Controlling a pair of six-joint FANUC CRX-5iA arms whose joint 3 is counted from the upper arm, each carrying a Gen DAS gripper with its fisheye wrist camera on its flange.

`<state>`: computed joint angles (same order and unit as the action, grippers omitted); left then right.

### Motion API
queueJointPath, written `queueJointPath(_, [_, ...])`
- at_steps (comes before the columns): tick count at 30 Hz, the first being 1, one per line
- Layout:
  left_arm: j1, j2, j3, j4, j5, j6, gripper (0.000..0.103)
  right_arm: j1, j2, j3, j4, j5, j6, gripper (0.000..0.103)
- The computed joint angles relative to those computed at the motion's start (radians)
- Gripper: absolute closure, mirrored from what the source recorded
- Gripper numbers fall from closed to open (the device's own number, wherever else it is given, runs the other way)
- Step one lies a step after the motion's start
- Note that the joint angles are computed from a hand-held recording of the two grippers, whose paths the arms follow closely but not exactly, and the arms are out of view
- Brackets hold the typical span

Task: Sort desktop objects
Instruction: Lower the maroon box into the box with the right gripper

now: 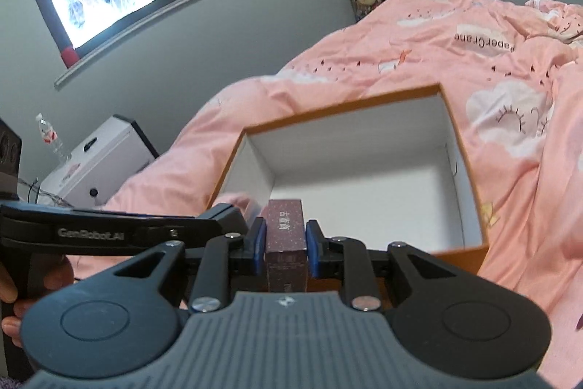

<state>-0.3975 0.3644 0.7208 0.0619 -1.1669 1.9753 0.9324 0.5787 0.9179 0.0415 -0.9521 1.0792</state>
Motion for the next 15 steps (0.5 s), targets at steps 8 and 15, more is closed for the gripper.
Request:
queueJointPath(8, [0.005,0.016,0.036,-0.019,0.091,0.005,0.066,-0.021,0.063,0.112,0.025,0.01,-0.013,0.079])
queueJointPath(15, [-0.004,0.095,0.136,-0.09,0.066,0.052,0.066,-0.035,0.209,0.344,0.051,-0.079,-0.037,0.079])
